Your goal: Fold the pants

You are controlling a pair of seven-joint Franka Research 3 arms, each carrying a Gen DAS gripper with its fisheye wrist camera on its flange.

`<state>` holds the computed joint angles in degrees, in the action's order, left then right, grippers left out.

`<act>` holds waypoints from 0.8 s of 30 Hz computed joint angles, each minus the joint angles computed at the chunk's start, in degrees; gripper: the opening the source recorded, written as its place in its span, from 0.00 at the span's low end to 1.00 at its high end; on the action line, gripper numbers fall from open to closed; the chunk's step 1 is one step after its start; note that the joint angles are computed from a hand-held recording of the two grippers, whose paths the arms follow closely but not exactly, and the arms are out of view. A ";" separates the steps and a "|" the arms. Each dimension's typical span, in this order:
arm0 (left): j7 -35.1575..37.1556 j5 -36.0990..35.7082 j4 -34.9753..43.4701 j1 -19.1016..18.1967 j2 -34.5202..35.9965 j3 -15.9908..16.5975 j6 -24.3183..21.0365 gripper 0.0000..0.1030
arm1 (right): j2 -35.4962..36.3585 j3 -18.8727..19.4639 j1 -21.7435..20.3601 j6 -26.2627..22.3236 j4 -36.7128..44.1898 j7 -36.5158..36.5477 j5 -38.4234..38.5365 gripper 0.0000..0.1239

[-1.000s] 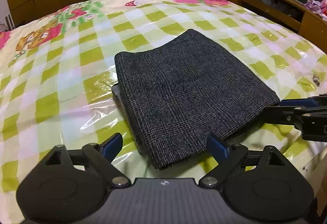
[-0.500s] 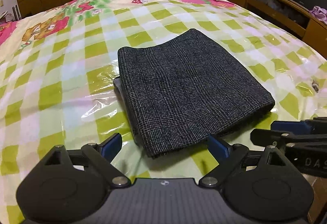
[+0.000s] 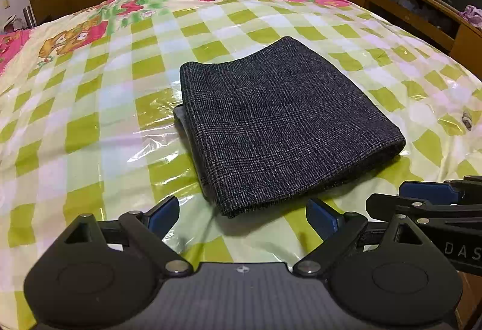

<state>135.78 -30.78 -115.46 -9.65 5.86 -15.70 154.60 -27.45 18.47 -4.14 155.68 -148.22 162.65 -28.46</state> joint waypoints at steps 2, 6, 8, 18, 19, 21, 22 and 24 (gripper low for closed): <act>-0.76 0.68 -0.16 -0.13 -0.09 0.08 0.12 0.98 | 0.02 -0.07 0.15 -0.61 0.24 -0.31 0.00 0.36; -2.44 2.57 -0.49 -0.31 -0.27 0.26 -0.12 0.98 | 0.57 -0.88 1.41 -2.60 1.09 -1.74 1.01 0.36; -2.67 3.08 -0.51 -0.33 -0.25 0.29 -0.28 0.98 | 0.62 -1.14 1.72 -2.76 1.16 -1.91 0.95 0.36; -3.84 4.76 -0.57 -0.33 -0.06 0.25 -0.47 0.98 | 0.99 -2.21 2.57 -2.42 1.06 -3.14 2.13 0.36; -3.99 4.86 -0.56 -0.35 -0.03 0.23 -0.44 0.98 | 1.01 -2.10 2.48 -2.43 1.08 -3.09 2.07 0.36; -3.97 4.84 -0.48 -0.26 0.00 0.23 -0.63 0.98 | 1.22 -2.07 2.39 -2.37 1.19 -3.14 2.03 0.36; -3.93 4.83 -0.45 -0.24 0.03 0.23 -0.61 0.98 | 1.34 -2.06 2.37 -2.35 1.24 -3.15 2.01 0.36; -3.97 5.00 -0.44 -0.23 0.08 0.22 -0.52 0.98 | 1.42 -2.19 2.48 -2.35 1.28 -3.25 2.17 0.36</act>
<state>131.80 -25.78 -115.91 -9.88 5.94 -15.48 154.09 -26.03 16.28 -1.66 153.34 -146.94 159.40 -26.29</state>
